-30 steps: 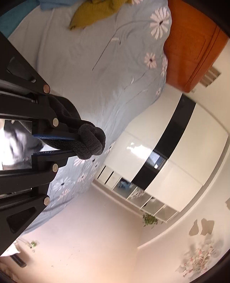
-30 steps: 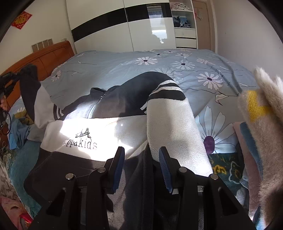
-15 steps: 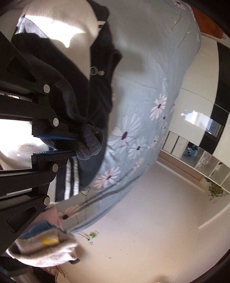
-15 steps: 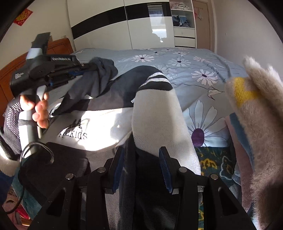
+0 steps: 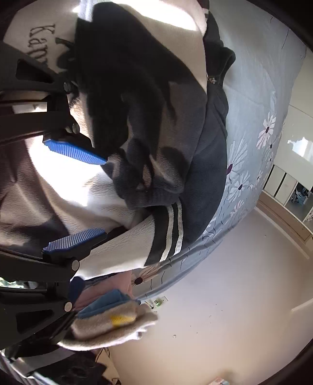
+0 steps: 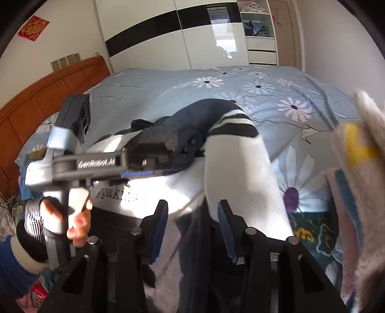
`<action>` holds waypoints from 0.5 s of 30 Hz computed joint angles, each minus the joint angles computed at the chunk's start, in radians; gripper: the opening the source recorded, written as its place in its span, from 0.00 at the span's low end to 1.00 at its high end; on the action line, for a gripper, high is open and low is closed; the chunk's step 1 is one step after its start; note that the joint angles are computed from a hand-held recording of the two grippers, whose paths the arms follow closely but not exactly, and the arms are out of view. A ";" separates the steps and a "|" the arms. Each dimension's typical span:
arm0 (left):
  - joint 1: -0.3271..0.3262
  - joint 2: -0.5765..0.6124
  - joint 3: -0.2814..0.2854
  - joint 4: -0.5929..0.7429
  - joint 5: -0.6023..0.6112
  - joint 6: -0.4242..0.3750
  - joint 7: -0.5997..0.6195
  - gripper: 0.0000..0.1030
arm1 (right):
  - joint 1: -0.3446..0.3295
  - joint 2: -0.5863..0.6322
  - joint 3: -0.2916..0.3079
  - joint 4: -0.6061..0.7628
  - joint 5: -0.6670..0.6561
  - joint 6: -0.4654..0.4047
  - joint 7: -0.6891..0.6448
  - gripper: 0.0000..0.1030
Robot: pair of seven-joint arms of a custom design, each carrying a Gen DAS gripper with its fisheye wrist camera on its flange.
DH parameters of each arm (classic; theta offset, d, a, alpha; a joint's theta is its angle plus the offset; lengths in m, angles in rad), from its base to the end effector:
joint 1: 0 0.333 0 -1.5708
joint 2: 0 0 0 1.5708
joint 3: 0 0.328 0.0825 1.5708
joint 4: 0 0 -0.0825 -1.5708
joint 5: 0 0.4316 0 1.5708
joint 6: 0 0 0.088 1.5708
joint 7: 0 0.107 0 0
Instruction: Fold clothes
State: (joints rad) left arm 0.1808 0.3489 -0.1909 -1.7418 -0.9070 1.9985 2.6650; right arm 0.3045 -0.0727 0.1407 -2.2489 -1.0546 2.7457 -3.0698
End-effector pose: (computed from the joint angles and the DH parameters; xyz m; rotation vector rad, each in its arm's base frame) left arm 0.6944 -0.0440 0.3829 1.1573 -2.3456 1.1450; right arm 0.5088 0.2821 0.4283 -1.4209 1.9522 -0.6554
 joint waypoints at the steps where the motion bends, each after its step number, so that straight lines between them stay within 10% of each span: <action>1: 0.009 -0.016 0.007 -0.012 -0.001 0.010 0.012 0.58 | -0.003 0.029 -0.006 0.030 0.009 0.022 -0.021 0.49; 9: 0.075 0.057 0.068 0.104 -0.020 0.288 -0.085 0.61 | 0.006 0.276 -0.107 0.236 0.275 0.194 -0.166 0.50; 15: 0.133 0.272 0.045 0.372 0.079 0.216 -0.303 0.61 | 0.032 0.355 -0.173 0.297 0.417 0.245 -0.171 0.50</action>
